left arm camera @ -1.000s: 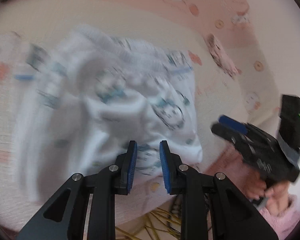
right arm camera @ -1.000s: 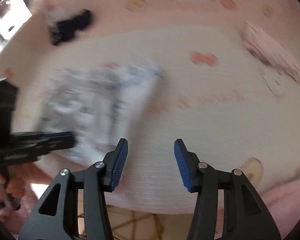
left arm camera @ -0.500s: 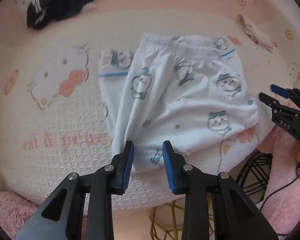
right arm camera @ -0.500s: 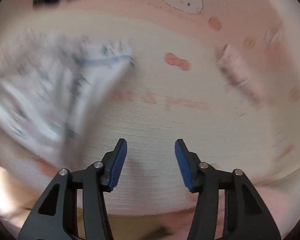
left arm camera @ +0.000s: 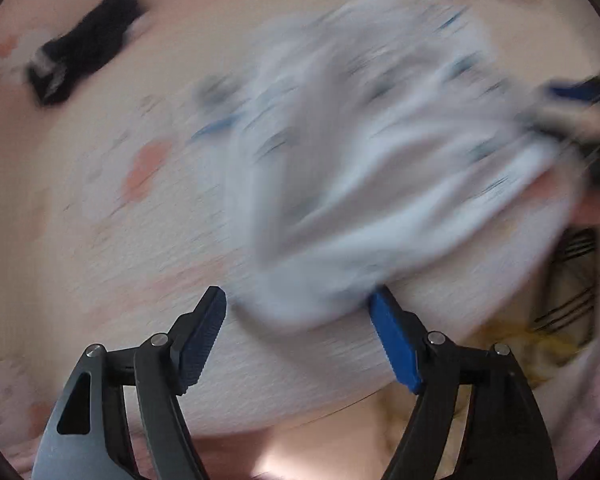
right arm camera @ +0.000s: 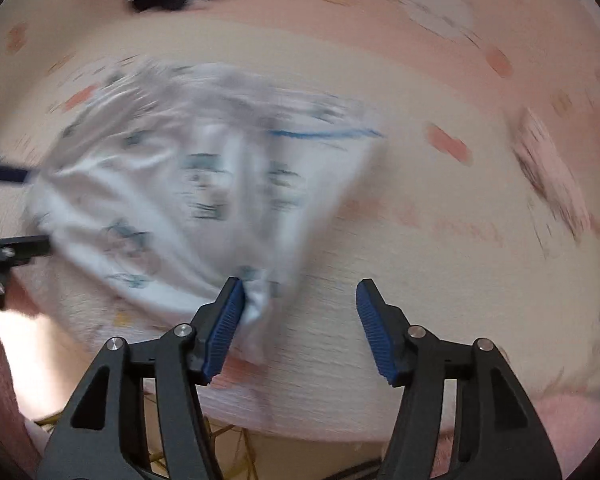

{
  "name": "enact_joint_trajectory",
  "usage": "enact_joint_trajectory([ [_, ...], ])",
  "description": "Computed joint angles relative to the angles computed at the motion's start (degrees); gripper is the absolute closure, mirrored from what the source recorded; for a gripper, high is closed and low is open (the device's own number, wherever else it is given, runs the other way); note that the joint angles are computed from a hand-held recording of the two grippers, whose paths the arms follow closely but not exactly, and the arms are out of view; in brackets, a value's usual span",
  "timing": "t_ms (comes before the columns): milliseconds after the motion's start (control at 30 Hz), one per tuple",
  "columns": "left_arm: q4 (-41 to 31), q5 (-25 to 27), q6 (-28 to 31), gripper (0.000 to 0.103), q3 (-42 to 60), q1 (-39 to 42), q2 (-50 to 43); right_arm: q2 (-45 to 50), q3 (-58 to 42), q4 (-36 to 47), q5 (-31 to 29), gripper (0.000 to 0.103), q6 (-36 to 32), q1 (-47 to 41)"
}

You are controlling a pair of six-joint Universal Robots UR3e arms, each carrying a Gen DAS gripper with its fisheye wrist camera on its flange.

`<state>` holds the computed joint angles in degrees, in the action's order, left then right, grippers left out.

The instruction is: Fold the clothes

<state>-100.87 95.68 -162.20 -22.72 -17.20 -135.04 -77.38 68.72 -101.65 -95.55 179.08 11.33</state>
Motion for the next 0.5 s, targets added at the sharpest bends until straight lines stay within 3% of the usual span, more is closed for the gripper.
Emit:
enact_joint_trajectory([
  [133, 6.2, -6.0, -4.5, 0.029, -4.8, 1.8, 3.9, -2.2, 1.6, -1.1, 5.3, 0.041, 3.3, -2.9],
  [233, 12.6, -7.1, -6.7, 0.041, -7.5, -0.1, 4.6, -3.8, 2.9, -3.9, 13.8, 0.041, 5.2, -4.3],
  [300, 15.4, -8.2, -9.2, 0.043, -9.0, -0.9, 4.3, -3.8, 3.0, -5.4, 17.5, 0.041, 6.6, -4.7],
  [367, 16.3, -8.3, -11.1, 0.043, -9.2, -1.5, 3.4, 0.0, -0.6, -5.0, 15.5, 0.042, 5.5, -4.3],
  [500, 11.8, -7.8, -12.3, 0.039, -6.0, -1.3, 1.2, 8.3, -8.6, -0.2, 1.9, 0.047, 3.1, 0.8],
])
